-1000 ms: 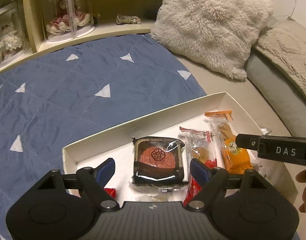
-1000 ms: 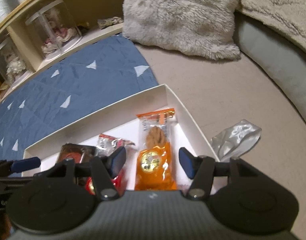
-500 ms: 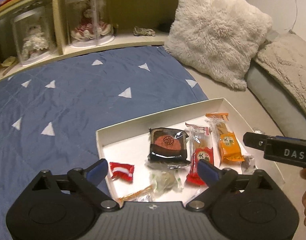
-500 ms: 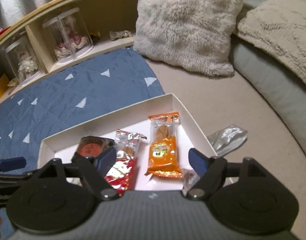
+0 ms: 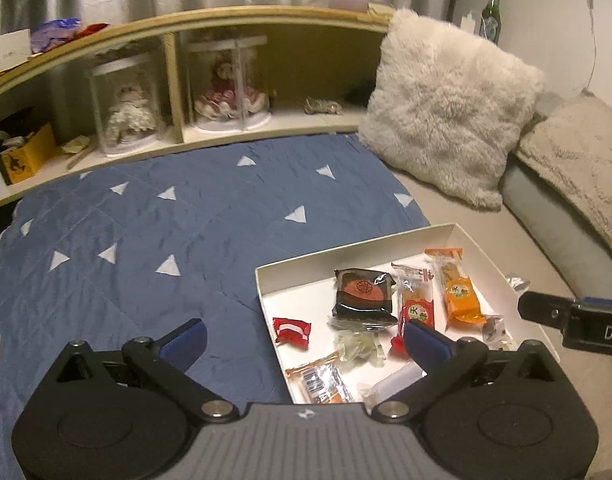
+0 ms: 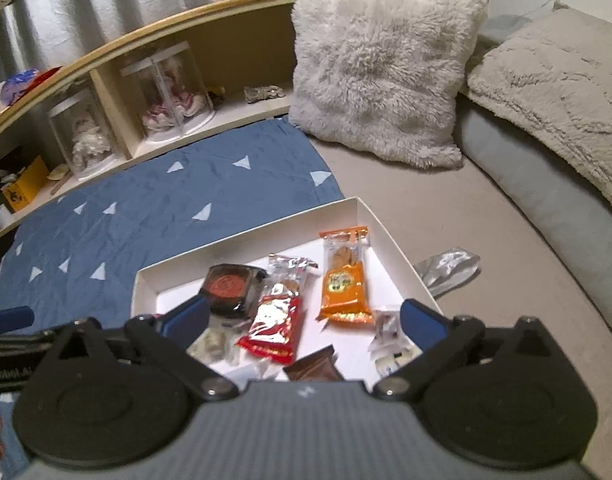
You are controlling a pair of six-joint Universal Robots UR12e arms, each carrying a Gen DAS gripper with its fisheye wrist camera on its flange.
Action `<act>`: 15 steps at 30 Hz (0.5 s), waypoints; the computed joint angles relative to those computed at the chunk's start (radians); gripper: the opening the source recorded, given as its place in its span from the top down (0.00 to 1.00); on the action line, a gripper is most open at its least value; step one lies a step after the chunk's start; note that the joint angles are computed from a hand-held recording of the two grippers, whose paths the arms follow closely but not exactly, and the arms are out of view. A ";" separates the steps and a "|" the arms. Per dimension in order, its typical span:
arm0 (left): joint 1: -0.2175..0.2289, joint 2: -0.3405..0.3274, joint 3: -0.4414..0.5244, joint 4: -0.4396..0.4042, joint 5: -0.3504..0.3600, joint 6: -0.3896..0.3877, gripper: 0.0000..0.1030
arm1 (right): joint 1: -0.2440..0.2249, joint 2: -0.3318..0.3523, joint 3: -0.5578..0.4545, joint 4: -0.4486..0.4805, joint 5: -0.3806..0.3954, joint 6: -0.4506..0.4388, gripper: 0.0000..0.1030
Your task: Organize snacks
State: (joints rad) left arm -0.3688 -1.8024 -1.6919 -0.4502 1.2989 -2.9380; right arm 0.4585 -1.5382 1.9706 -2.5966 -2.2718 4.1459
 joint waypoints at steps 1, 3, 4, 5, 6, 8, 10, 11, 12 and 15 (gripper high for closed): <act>0.005 0.011 -0.011 0.008 -0.005 -0.003 0.00 | 0.007 -0.003 0.000 0.001 -0.003 0.003 0.01; 0.013 0.029 -0.030 0.026 -0.007 -0.011 0.00 | 0.023 -0.008 0.001 0.005 -0.012 0.006 0.01; 0.018 0.038 -0.040 0.036 -0.011 -0.014 0.00 | 0.031 -0.010 0.001 0.007 -0.019 0.005 0.01; 0.021 0.046 -0.049 0.045 -0.015 -0.015 0.00 | 0.042 -0.012 0.002 0.008 -0.033 0.009 0.01; 0.027 0.056 -0.060 0.057 -0.022 -0.016 0.00 | 0.053 -0.012 0.003 0.003 -0.047 0.013 0.01; 0.036 0.071 -0.077 0.070 -0.035 -0.017 0.00 | 0.072 -0.014 0.007 -0.003 -0.060 0.013 0.01; 0.046 0.087 -0.094 0.080 -0.051 -0.023 0.00 | 0.095 -0.019 0.010 -0.004 -0.072 0.013 0.01; 0.050 0.093 -0.102 0.084 -0.058 -0.025 0.00 | 0.105 -0.020 0.010 -0.003 -0.080 0.013 0.01; 0.055 0.101 -0.111 0.088 -0.065 -0.026 0.00 | 0.117 -0.021 0.010 -0.003 -0.091 0.011 0.01; 0.068 0.119 -0.137 0.092 -0.083 -0.026 0.00 | 0.152 -0.024 0.013 -0.008 -0.131 0.006 0.01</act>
